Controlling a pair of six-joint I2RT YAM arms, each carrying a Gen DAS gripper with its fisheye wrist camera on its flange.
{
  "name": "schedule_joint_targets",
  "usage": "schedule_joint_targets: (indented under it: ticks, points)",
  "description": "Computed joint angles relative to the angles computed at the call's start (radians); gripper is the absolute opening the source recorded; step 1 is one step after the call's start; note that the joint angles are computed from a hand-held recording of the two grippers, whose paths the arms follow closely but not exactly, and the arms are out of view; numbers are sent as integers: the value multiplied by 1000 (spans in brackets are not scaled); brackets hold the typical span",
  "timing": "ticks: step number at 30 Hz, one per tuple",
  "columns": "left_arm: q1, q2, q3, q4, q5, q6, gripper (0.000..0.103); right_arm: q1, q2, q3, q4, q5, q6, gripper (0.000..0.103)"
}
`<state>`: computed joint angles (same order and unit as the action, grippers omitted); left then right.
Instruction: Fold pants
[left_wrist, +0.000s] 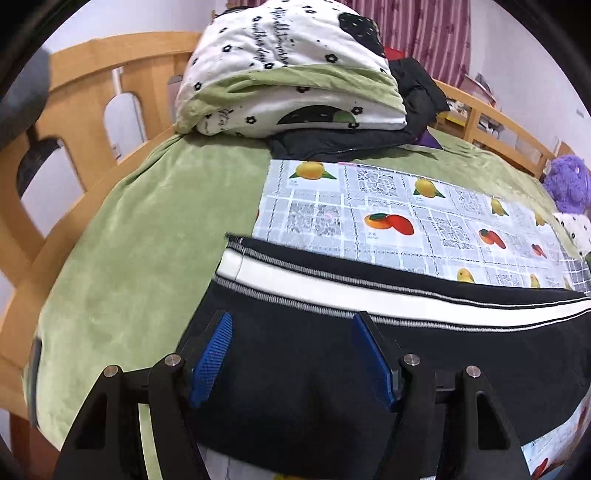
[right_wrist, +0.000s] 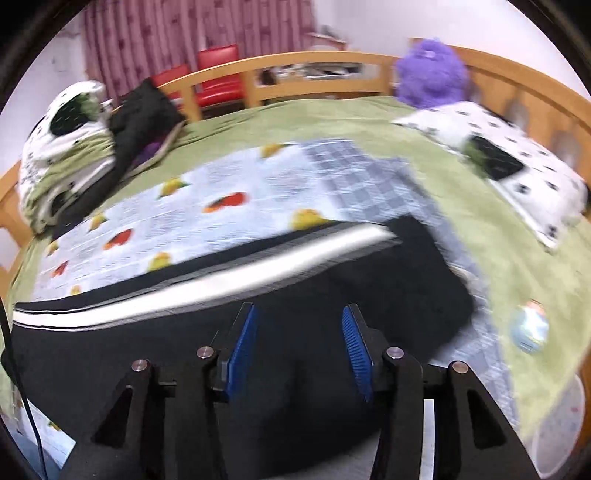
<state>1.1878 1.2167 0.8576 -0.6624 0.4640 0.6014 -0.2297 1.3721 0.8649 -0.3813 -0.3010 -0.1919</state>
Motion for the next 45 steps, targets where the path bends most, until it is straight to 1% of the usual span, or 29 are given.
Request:
schedule_joint_targets:
  ticks: [1, 3, 5, 7, 9, 11, 13, 14, 17, 18, 19, 20, 21, 22, 23, 26, 27, 29, 30, 31, 32, 33, 34, 36, 37, 39, 40, 43, 45]
  points:
    - [-23, 6, 8, 23, -9, -23, 66, 77, 12, 0, 18, 13, 22, 47]
    - [-51, 29, 22, 49, -11, -56, 66, 181, 56, 12, 57, 30, 28, 48]
    - [-76, 57, 34, 63, -6, -77, 66, 279, 122, 44, 97, 50, 17, 51]
    - [-117, 82, 30, 102, -21, -108, 66, 361, 222, 106, 135, 67, 3, 57]
    - [-146, 101, 26, 134, -44, -128, 66, 420, 330, 184, 151, 71, -13, 58]
    - [-168, 130, 33, 154, -70, -145, 66, 464, 431, 281, 118, 66, -55, 58]
    - [-165, 156, 40, 170, -54, -150, 66, 488, 486, 323, 114, 75, -101, 58]
    - [-161, 166, 41, 175, -50, -153, 66, 503, 528, 353, 106, 98, -125, 58]
    - [-147, 203, 54, 175, -29, -162, 66, 509, 645, 458, 18, 104, -167, 58]
    - [-140, 212, 56, 170, -17, -158, 66, 509, 652, 459, 21, 103, -181, 58]
    - [-138, 215, 53, 173, -14, -156, 66, 509, 645, 448, 32, 101, -196, 53]
    - [-136, 213, 45, 178, -14, -153, 66, 510, 642, 451, 15, 104, -215, 46]
    - [-135, 211, 39, 184, -16, -150, 66, 510, 639, 456, 0, 105, -230, 19]
    - [-134, 209, 32, 188, -18, -148, 66, 510, 641, 471, -36, 97, -251, 11]
    - [-133, 209, 28, 188, -18, -144, 66, 513, 636, 468, -46, 101, -261, 11]
    - [-129, 215, 25, 180, -15, -134, 66, 536, 605, 425, -23, 155, -291, 12]
    - [-129, 218, 25, 180, -16, -133, 66, 542, 605, 423, -23, 170, -293, 14]
    - [-127, 217, 24, 177, -15, -128, 66, 555, 610, 421, -4, 195, -288, 15]
    - [-125, 216, 24, 176, -16, -124, 66, 556, 617, 430, -8, 192, -282, 14]
    - [-122, 213, 24, 179, -17, -121, 66, 557, 627, 442, -14, 184, -272, 5]
    - [-119, 211, 23, 184, -20, -119, 66, 558, 630, 445, -14, 177, -274, 4]
    - [-116, 209, 21, 189, -22, -118, 66, 566, 621, 428, 11, 196, -288, 3]
    - [-110, 207, 19, 198, -23, -115, 66, 573, 595, 391, 63, 210, -299, 2]
    - [-100, 211, 23, 205, -21, -114, 66, 561, 554, 361, 109, 183, -266, 2]
    - [-96, 218, 28, 208, -20, -118, 66, 548, 541, 359, 119, 153, -242, 2]
    - [-99, 234, 38, 214, -28, -130, 66, 527, 550, 368, 135, 114, -197, 2]
    - [-103, 241, 38, 226, -35, -138, 66, 529, 570, 379, 130, 120, -188, 2]
    - [-117, 256, 35, 271, -65, -160, 66, 559, 616, 359, 195, 187, -173, 2]
    - [-129, 277, 44, 287, -83, -171, 66, 551, 629, 380, 186, 171, -127, 2]
